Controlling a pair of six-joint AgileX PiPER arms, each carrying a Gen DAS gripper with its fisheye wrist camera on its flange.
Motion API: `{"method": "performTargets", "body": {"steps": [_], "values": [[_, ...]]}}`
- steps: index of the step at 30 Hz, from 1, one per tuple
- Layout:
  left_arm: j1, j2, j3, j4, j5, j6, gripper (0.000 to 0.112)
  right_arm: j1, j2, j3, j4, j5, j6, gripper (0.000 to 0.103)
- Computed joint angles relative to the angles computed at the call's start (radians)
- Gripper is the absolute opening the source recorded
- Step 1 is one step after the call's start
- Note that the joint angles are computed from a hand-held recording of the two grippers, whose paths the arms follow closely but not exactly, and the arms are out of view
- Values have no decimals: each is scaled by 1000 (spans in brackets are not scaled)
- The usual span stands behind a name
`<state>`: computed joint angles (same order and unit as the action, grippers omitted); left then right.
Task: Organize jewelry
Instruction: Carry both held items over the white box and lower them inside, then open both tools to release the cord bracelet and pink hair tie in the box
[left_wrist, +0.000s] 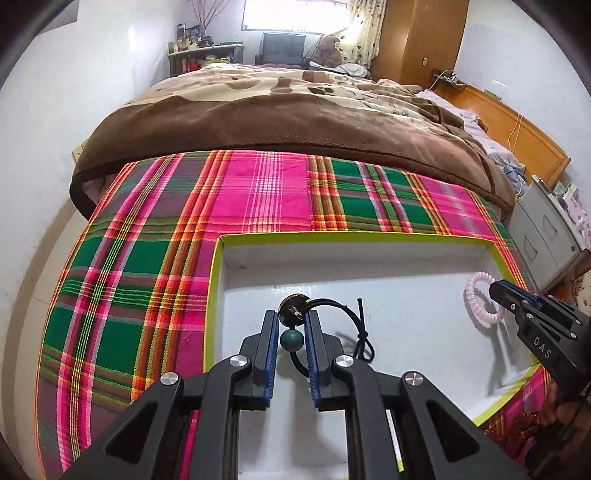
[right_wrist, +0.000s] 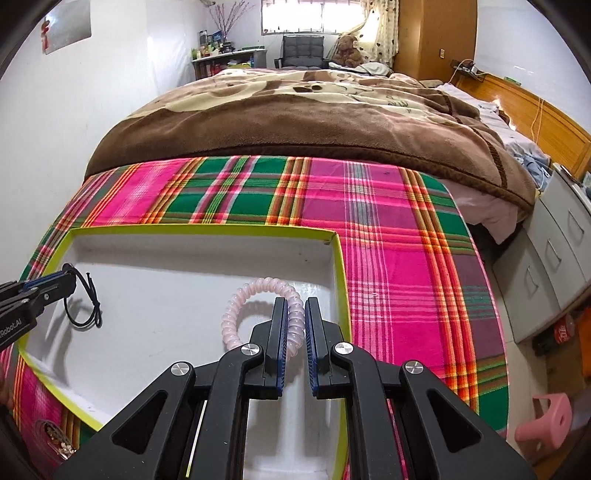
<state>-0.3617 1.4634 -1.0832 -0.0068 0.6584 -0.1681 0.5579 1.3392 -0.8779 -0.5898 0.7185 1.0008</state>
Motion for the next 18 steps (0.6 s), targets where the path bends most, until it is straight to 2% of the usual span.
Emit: {"method": "performTargets", "body": {"steps": [15,18], "values": [[2,37,-14,7,12,1,15,-5,29,-13,14,-1,-32,10],[9,35,-11,-14,9,21,21,-2,26,-9,8,-7,-26,18]]}}
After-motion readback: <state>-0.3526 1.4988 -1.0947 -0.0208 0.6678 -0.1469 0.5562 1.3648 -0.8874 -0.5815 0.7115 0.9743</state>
